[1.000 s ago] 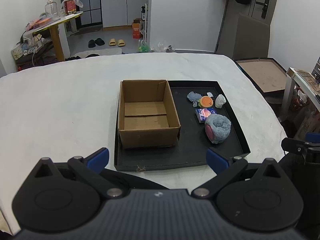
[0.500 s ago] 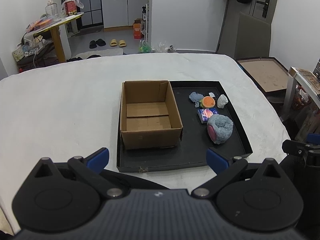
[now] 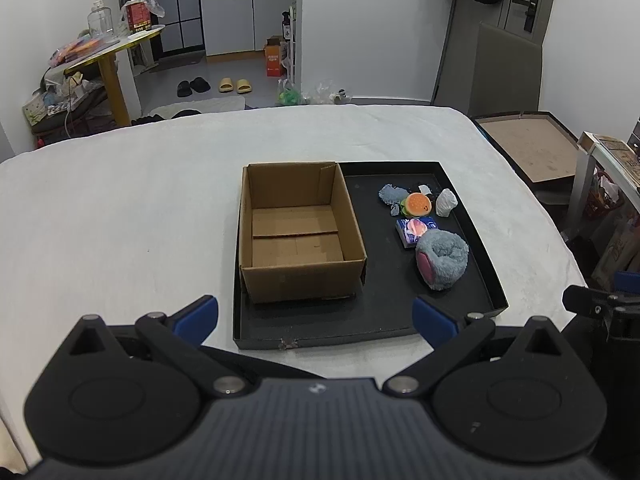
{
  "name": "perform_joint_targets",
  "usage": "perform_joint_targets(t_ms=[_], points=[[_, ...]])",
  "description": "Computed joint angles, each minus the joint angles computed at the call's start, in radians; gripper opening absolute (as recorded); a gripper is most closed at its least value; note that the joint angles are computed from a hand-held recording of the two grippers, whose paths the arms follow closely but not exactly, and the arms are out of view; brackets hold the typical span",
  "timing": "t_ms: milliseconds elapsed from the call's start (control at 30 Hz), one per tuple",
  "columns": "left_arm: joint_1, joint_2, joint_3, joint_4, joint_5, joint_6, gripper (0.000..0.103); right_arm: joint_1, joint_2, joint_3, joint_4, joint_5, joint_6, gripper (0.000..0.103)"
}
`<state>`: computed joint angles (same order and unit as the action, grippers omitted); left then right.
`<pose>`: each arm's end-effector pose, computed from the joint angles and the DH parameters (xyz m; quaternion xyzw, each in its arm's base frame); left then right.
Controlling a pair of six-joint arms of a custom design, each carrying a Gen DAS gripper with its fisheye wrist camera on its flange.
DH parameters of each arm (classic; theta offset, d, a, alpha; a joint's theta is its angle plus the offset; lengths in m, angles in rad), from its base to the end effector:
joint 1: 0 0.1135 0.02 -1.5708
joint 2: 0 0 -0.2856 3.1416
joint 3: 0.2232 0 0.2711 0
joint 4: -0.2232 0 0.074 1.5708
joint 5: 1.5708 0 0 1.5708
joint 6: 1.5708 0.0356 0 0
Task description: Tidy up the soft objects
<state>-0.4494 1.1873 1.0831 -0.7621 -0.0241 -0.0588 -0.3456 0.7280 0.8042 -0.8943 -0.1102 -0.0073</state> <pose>0.2285 -0.1093 0.3270 0.1781 0.9215 -0.0758 0.3368 0.1336 -0.0440 0.3037 0.1364 0.9188 -0.0140 0.3703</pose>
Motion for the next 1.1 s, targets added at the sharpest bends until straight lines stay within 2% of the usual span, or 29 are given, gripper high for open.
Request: perform_joint_targets(t_ms=[400, 500, 833, 933, 1033, 1100], points=[[0.023, 0.095, 0.053, 0.026, 0.015, 0.007, 0.102, -0.029, 0.09, -0.003, 0.067, -0.02, -0.017, 0.103], [0.034, 0.106, 0.047, 0.06, 0.013, 0.001, 0.102, -0.03, 0.129, -0.006, 0.096, -0.023, -0.021, 0.103], [0.06, 0.239, 0.104, 0.079, 0.002, 0.004, 0.102, -0.006, 0.284, 0.002, 0.186, -0.024, -0.009, 0.103], [0.069, 0.28, 0.125, 0.078, -0.004, 0.001, 0.1, -0.012, 0.327, 0.01, 0.211, -0.077, 0.004, 0.103], [0.078, 0.321, 0.153, 0.073, -0.001, -0.01, 0.1, 0.02, 0.366, 0.01, 0.254, -0.034, -0.005, 0.103], [0.087, 0.35, 0.174, 0.068, 0.005, -0.012, 0.1, 0.011, 0.401, 0.02, 0.266, -0.055, 0.0, 0.103]])
